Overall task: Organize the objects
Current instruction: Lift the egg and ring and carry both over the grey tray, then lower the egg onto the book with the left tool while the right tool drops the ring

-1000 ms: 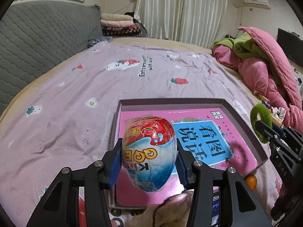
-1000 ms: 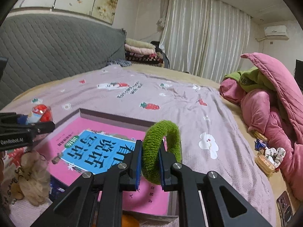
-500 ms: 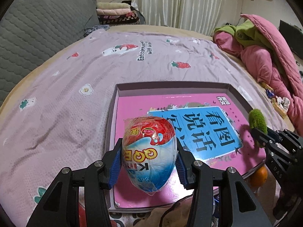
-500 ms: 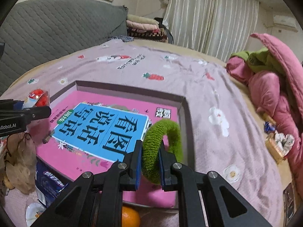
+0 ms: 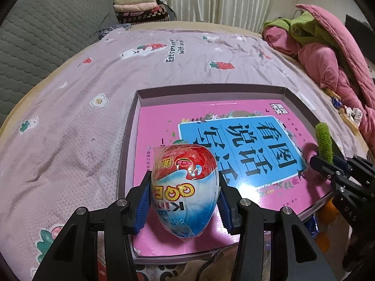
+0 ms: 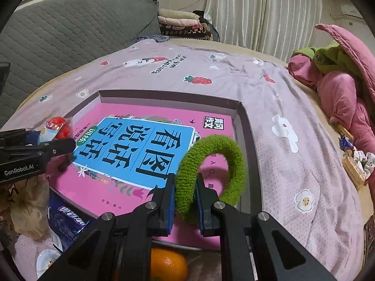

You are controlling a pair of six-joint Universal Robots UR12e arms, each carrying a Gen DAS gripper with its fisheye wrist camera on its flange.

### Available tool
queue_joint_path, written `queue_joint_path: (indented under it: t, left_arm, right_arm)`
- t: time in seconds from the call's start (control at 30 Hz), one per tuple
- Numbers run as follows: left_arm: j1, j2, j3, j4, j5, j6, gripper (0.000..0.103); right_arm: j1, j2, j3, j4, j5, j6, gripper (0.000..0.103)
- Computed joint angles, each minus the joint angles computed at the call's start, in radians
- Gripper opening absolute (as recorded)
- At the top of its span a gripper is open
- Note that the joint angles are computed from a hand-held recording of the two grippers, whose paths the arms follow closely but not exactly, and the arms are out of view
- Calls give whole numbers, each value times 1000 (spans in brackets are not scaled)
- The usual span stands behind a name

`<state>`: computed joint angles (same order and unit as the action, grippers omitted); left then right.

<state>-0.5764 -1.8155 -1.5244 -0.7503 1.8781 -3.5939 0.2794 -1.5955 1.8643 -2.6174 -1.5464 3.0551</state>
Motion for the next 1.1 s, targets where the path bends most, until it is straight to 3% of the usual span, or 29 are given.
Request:
queue_joint_path:
  t: [0.2, 0.4, 0.73, 1.1]
  left_arm:
    - [6, 2, -1, -14, -30, -2, 51]
    - [19, 7, -4, -26, -98, -16, 52]
    - [21, 10, -7, -27, -106, -24, 68]
    - [27, 47, -43, 68, -93, -54, 71]
  right_arm:
    - [-5, -6, 2, 17, 19, 11, 23]
    - [-5, -11, 7, 6, 14, 10, 42]
    - [-10, -24, 19, -20, 18, 5, 47]
    - [-12, -43, 38, -94, 32, 8, 56]
